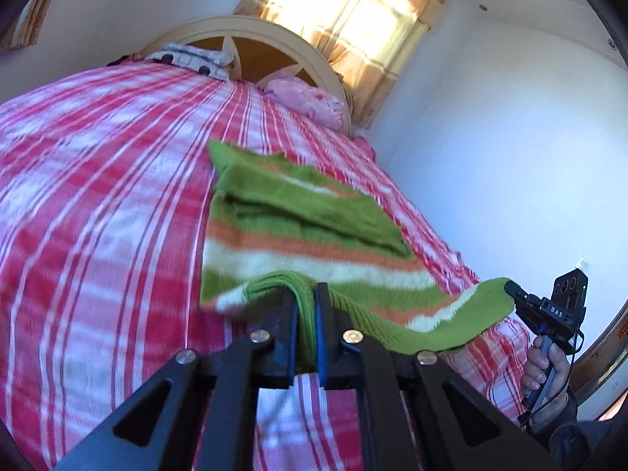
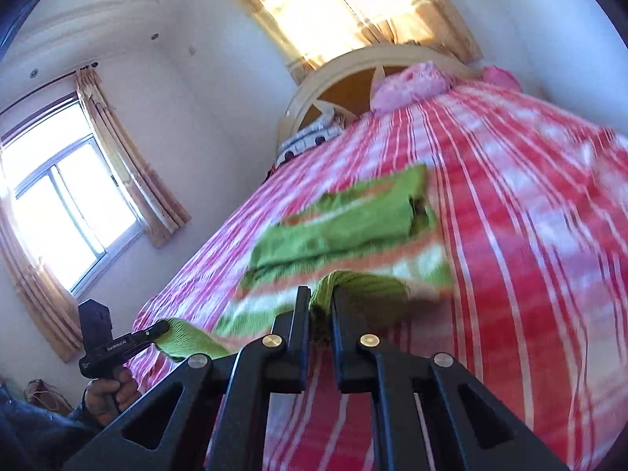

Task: Fold small clothes
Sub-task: 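Lift the hem with both grippers and fold it over toward the collar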

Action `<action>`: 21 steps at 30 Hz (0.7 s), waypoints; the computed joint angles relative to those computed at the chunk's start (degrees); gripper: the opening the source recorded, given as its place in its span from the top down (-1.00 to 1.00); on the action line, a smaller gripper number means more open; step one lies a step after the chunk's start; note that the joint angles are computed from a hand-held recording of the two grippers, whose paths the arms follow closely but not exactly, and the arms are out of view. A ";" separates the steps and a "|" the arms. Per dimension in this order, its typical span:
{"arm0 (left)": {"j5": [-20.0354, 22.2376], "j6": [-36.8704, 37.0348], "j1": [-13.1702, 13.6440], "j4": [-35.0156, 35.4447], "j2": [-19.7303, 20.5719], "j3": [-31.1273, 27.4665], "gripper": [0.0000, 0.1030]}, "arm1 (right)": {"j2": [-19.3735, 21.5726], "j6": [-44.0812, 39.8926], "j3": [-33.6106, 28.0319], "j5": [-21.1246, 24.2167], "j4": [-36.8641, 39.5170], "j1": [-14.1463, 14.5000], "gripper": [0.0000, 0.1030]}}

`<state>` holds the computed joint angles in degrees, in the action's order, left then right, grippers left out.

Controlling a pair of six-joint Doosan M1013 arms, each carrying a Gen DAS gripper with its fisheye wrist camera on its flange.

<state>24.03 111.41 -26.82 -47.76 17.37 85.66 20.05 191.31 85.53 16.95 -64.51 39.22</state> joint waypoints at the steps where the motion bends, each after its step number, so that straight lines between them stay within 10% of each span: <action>1: 0.02 0.20 0.14 0.03 0.21 -0.45 0.86 | 0.54 -2.31 -1.32 0.28 1.55 -0.37 0.84; 21: 3.85 -14.85 2.64 12.84 12.20 -21.99 0.88 | 11.94 -42.09 -25.42 9.47 31.04 -6.01 0.85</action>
<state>27.88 96.57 -24.18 -34.91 29.57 63.67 31.99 149.22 60.11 26.43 -33.47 33.21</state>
